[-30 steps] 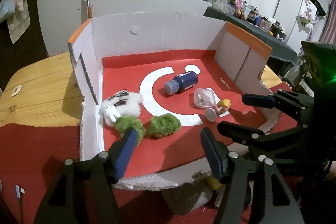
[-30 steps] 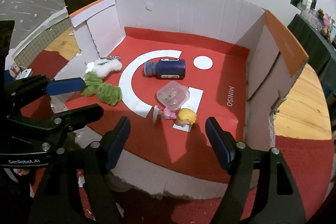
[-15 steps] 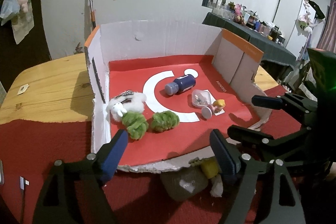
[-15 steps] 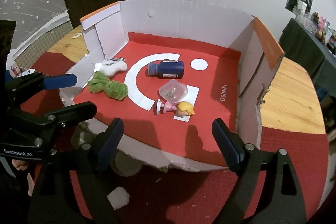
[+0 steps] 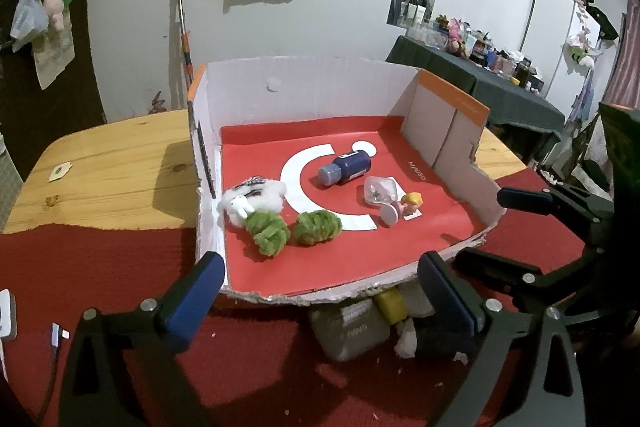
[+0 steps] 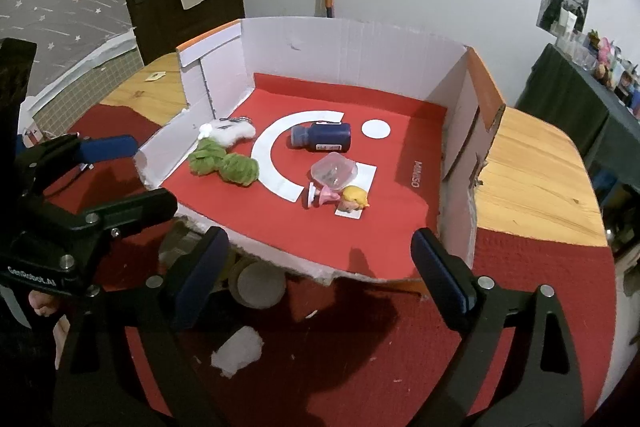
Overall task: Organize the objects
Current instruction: 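Withdraw both tools from the box toward the remaining items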
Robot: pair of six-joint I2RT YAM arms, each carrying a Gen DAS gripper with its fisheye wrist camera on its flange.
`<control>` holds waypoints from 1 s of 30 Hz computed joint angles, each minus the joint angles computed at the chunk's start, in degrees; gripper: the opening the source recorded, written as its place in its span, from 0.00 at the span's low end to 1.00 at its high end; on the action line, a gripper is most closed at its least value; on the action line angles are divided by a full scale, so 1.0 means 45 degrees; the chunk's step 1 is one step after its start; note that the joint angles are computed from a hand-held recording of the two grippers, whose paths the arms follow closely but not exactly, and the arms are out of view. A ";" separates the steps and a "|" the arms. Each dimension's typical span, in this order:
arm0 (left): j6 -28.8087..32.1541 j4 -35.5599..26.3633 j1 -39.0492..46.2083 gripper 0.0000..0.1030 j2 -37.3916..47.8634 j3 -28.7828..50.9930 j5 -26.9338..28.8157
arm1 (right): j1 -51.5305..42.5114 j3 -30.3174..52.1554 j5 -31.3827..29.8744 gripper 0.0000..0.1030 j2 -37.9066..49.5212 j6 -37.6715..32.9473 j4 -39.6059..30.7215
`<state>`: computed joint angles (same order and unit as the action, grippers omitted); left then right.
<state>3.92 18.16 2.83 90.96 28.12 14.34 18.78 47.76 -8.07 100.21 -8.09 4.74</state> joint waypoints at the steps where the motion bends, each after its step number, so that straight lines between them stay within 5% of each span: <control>1: 0.0020 -0.0019 0.0025 0.96 -0.0070 -0.0055 0.0017 | 0.0009 -0.0105 -0.0004 0.93 -0.0085 0.0010 0.0043; 30: 0.0356 0.0559 0.0046 1.00 -0.0889 -0.1828 -0.0224 | 0.0669 -0.2235 0.0070 0.94 -0.1001 0.0185 0.0808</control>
